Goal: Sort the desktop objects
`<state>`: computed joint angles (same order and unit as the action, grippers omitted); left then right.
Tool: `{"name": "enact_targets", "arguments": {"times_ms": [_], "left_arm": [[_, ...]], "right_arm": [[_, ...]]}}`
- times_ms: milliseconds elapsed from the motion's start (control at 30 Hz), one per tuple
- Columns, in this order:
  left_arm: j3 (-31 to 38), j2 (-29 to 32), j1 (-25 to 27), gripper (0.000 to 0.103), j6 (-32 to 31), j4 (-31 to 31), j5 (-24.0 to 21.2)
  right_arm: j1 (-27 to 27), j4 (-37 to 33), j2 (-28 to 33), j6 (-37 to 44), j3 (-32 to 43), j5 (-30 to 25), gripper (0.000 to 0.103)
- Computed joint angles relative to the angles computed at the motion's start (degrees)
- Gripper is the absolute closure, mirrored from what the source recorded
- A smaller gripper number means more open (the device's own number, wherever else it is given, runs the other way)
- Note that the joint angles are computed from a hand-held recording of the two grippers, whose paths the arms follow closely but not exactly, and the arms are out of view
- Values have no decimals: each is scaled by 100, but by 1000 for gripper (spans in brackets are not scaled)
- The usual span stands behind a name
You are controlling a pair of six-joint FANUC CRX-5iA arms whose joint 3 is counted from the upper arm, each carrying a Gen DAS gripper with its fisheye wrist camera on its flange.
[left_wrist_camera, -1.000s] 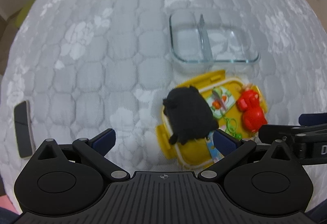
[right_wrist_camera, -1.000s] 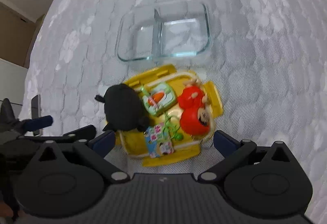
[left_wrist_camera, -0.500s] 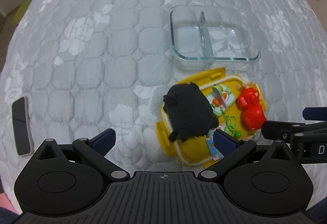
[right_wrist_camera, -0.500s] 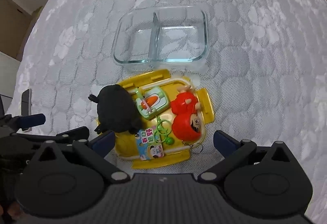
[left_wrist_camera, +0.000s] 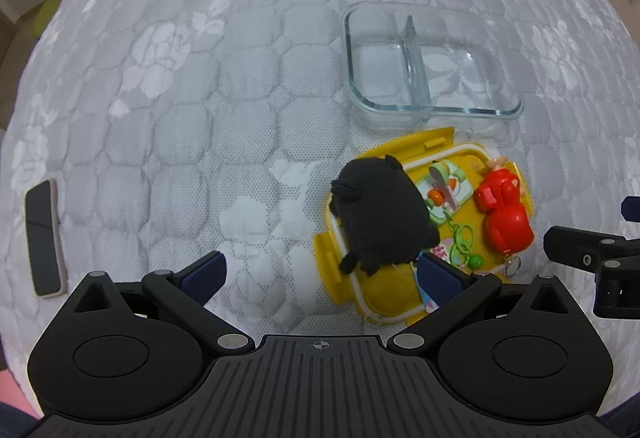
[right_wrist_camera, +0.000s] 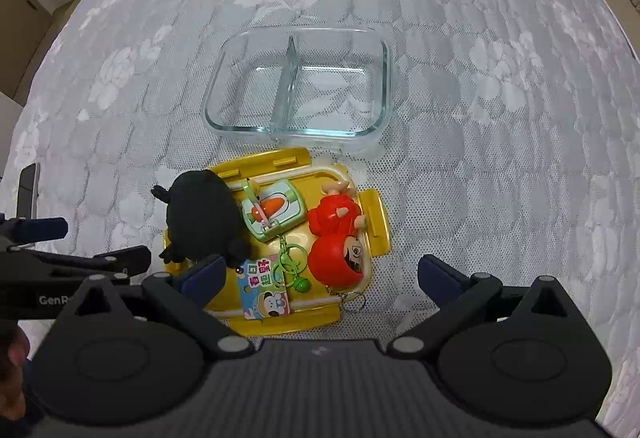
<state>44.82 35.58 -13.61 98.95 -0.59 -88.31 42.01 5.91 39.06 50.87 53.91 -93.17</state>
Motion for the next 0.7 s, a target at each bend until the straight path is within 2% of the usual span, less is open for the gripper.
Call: {"name": "enact_targets", "arguments": {"times_ms": [200,700], "left_arm": [[18,24,25,0,-16,83,-32],[-93,-38,-51,0,18,-49,57]], "right_arm": [[-3,-29,108,61,188,-75,0],[28,-4,-39,131,-94,138,0]]}}
